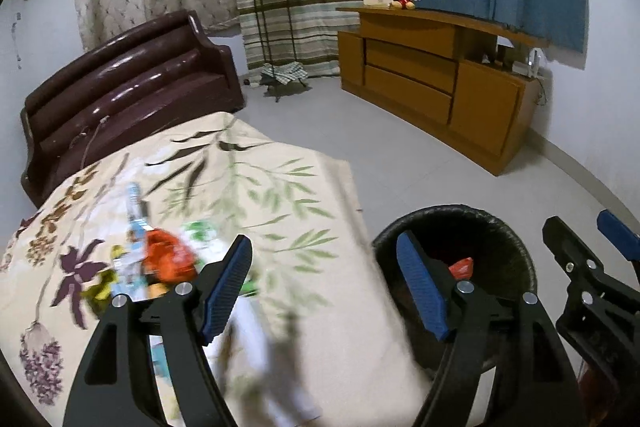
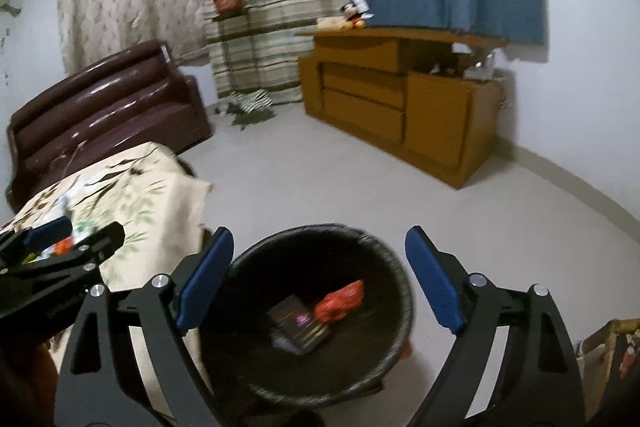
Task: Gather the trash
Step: 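Grasp the white tube with the right tool while the left tool grasps the white wrapper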
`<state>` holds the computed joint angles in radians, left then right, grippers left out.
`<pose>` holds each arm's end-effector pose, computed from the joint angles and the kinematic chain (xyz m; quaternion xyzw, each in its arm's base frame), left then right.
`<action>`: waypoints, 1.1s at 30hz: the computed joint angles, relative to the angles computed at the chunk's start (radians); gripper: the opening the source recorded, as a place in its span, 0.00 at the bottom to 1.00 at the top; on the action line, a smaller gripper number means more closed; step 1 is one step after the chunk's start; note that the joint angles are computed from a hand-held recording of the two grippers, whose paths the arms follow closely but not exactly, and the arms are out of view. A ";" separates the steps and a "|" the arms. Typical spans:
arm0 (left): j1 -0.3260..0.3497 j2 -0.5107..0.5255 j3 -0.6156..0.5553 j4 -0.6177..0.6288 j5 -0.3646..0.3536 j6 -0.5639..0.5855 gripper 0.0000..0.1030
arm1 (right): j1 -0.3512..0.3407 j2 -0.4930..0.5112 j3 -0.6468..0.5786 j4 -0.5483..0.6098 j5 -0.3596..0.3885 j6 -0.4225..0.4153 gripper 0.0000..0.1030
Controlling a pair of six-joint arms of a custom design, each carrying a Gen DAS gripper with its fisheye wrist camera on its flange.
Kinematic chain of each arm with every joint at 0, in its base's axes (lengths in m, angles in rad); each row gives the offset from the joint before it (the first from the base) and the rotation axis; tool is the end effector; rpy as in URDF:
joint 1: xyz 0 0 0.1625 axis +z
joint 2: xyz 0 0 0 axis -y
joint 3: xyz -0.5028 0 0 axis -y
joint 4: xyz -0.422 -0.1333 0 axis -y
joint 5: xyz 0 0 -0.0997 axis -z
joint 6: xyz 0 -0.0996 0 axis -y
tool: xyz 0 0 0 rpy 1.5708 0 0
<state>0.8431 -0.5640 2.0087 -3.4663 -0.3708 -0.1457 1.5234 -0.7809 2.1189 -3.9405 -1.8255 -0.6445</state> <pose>-0.2192 -0.5861 0.0236 0.1099 0.8068 -0.3999 0.4207 0.0802 -0.5928 0.1419 0.1939 -0.8431 0.4228 0.2698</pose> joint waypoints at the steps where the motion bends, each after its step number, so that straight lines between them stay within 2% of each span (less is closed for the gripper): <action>1: -0.004 -0.011 0.016 0.000 0.010 -0.008 0.71 | 0.009 0.001 0.005 0.007 -0.002 0.002 0.83; 6: -0.020 -0.083 0.126 0.016 0.090 -0.084 0.71 | 0.060 0.010 0.026 0.033 -0.021 0.004 0.83; 12: -0.022 -0.191 0.250 0.134 0.182 -0.264 0.71 | 0.125 0.041 0.048 0.077 -0.020 0.008 0.72; 14: -0.023 -0.229 0.289 0.211 0.212 -0.355 0.71 | 0.143 0.051 0.049 0.095 -0.025 0.015 0.66; 17: -0.017 -0.305 0.341 0.406 0.237 -0.547 0.71 | 0.168 0.070 0.047 0.131 -0.029 0.020 0.65; 20: -0.003 -0.352 0.368 0.494 0.228 -0.636 0.71 | 0.194 0.099 0.036 0.160 -0.055 0.003 0.61; 24: 0.016 -0.384 0.399 0.515 0.207 -0.673 0.71 | 0.209 0.122 0.014 0.233 -0.099 -0.001 0.51; 26: 0.027 -0.389 0.406 0.506 0.192 -0.668 0.71 | 0.211 0.129 0.001 0.284 -0.117 0.014 0.44; 30: 0.035 -0.387 0.414 0.462 0.168 -0.639 0.71 | 0.216 0.146 -0.016 0.317 -0.147 0.010 0.37; 31: 0.036 -0.384 0.415 0.446 0.163 -0.629 0.71 | 0.216 0.149 -0.019 0.325 -0.151 0.009 0.33; 32: 0.036 -0.379 0.415 0.425 0.159 -0.612 0.71 | 0.215 0.149 -0.022 0.345 -0.155 0.011 0.24; 33: 0.035 -0.373 0.413 0.403 0.155 -0.594 0.71 | 0.214 0.149 -0.023 0.355 -0.157 0.009 0.21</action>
